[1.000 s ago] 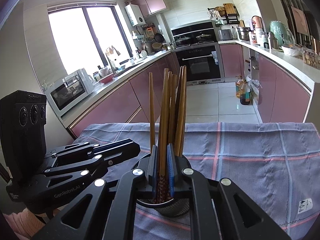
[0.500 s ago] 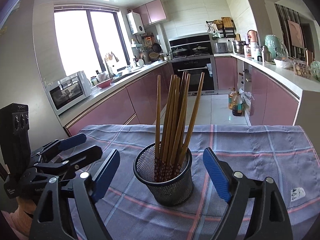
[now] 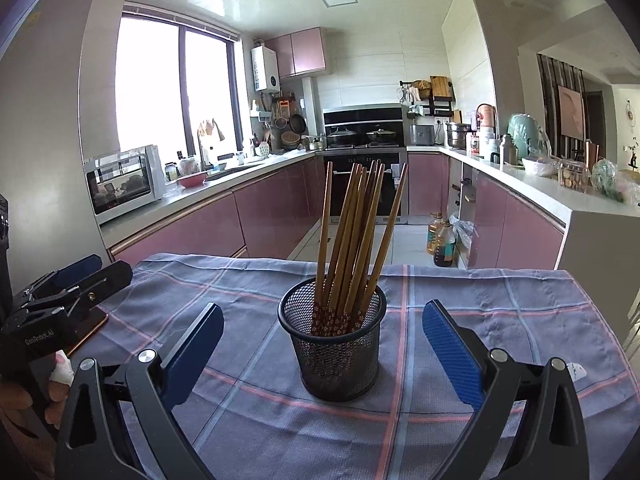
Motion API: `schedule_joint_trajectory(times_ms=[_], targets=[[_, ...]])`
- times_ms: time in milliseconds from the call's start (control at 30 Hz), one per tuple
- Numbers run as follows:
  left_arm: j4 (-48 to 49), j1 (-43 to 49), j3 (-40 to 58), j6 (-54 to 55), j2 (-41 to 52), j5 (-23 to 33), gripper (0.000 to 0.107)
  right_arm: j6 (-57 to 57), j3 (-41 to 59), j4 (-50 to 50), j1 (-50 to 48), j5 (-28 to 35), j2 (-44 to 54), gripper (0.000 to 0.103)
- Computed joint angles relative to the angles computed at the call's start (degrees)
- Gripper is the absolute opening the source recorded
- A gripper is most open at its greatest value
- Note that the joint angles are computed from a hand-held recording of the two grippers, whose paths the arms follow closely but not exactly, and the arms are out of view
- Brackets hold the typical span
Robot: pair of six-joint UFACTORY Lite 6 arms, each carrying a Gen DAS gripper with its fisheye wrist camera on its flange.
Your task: Organize utensils
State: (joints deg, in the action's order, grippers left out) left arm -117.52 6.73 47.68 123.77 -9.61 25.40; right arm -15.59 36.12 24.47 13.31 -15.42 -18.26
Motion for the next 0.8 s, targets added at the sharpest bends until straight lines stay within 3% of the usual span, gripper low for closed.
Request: schedule_joint_trajectory(times_ms=[300,800], targets=[[-1.07,2.90,-5.58,1.18,-6.06,1.40,0.097,-25.66,-5.38,27.74,10.03,-11.35,-5.27,0.096],[-5.21,3.99,-12.97,5.87,-14.26,3.01,0.097,-31.54,-9.75,36.53,18.38,-21.64,-9.34,0.096]])
